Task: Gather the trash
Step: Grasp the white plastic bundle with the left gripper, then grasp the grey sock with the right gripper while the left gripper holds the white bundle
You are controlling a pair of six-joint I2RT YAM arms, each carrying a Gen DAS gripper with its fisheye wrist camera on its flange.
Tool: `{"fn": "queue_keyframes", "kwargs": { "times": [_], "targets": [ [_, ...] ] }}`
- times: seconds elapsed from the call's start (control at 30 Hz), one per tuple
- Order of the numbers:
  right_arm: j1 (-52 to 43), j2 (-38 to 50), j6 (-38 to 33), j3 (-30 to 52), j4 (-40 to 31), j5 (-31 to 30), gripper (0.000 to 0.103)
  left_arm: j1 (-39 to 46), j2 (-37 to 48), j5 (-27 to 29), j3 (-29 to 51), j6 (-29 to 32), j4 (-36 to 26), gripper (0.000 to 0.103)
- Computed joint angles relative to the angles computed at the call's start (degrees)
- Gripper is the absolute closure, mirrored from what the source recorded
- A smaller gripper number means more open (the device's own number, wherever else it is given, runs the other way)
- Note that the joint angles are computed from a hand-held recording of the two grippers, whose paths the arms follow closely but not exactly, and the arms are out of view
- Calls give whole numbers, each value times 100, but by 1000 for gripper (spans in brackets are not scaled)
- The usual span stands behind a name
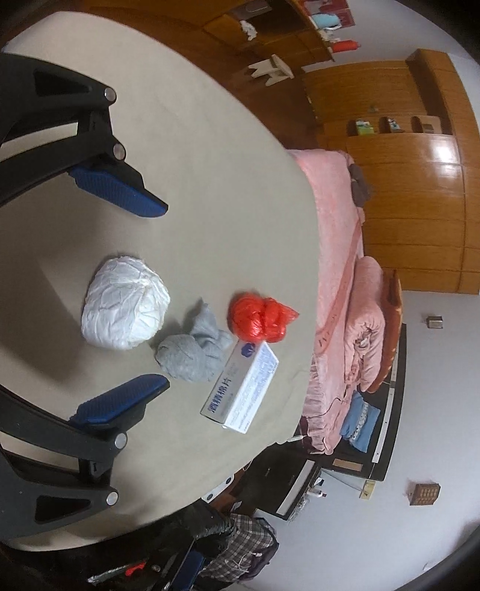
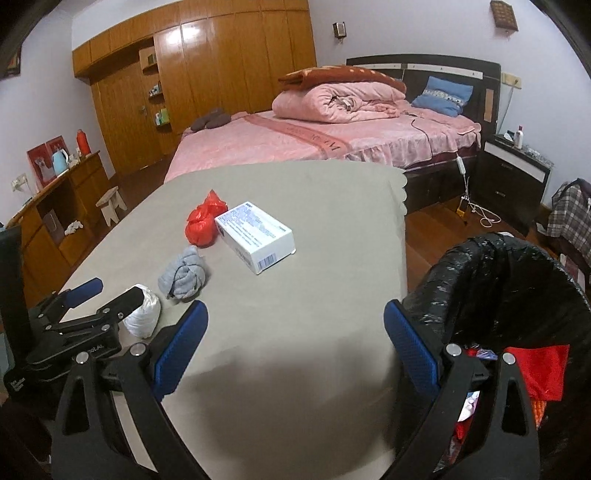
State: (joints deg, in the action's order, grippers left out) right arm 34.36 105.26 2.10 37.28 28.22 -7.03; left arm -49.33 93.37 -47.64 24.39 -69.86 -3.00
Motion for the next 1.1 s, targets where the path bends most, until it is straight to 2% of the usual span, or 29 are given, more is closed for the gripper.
{"fn": "queue_keyframes", "kwargs": {
  "times": [0.17,0.3,0.37,0.47,0.6,0.8,0.93,1.1],
  "targets": [
    [66,225,-12,122,10,47,9,182,155,331,-141,254,519,23],
    [105,337,-9,172,-2,70,9,435,226,755,-245,575,949,42],
    [125,372,-15,187,-4,86,9,539,243,926,-301,674,1132,57],
    [139,404,-9,207,-18,100,9,544,202,945,-387,699,1291,64],
    [142,394,-14,228,-37,82,9,416,108,748,-396,579,1205,66],
    [253,395,24,359,-63,65,9,346,-464,380,-464,410,581,66],
    [428,506,127,620,-151,71,9,454,-983,208,-614,412,165,66],
    [744,767,229,1031,-248,111,9,727,-1476,161,-840,581,-63,66]
  ]
}}
